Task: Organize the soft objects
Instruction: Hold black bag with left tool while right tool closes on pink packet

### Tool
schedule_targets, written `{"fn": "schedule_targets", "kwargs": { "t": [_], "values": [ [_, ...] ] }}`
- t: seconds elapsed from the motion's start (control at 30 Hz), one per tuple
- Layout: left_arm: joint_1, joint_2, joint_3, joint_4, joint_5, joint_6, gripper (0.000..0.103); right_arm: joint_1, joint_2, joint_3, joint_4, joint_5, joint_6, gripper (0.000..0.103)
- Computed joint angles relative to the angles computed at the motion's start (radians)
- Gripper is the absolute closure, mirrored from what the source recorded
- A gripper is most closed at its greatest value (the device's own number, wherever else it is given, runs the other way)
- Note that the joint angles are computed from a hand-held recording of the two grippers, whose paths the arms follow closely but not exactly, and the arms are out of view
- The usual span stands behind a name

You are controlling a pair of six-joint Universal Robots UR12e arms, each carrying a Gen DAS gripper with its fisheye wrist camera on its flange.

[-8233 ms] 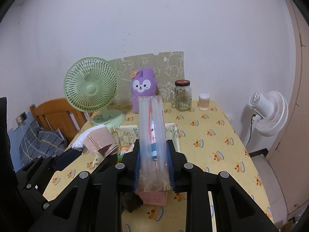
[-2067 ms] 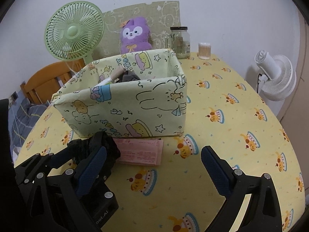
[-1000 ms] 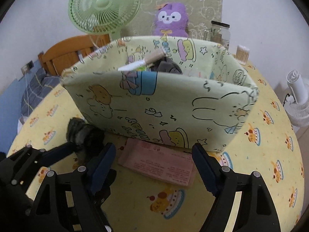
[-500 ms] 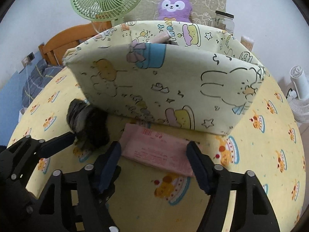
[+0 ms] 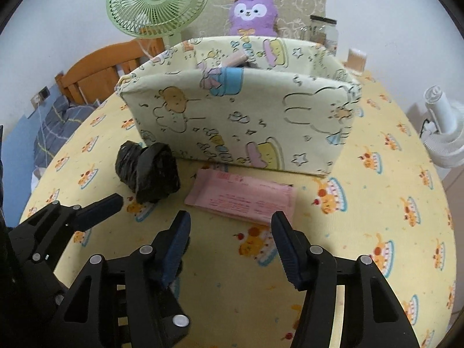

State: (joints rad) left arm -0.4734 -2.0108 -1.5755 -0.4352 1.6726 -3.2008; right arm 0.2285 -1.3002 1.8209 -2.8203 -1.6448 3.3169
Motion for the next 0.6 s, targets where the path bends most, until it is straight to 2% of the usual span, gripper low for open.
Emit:
{"fn": "schedule_targets", "kwargs": {
  "t": [0.1,0.3,0.6],
  "values": [
    [-0.001,-0.005,0.008,-0.011,0.0,-0.004,0.028,-0.008,0.007,-0.011,0.019,-0.01,-0.018,0.042],
    [0.0,-0.013,0.021,-0.033,-0.009,0.003,0.028,-0.029,0.024,-0.039,0.069,0.043,-0.095,0.042],
    [0.009,-0.012,0.029,-0.061,-0.001,-0.004,0.027,-0.035,0.051,-0.075,0.066,0.096,-0.19,0.041]
  ]
}}
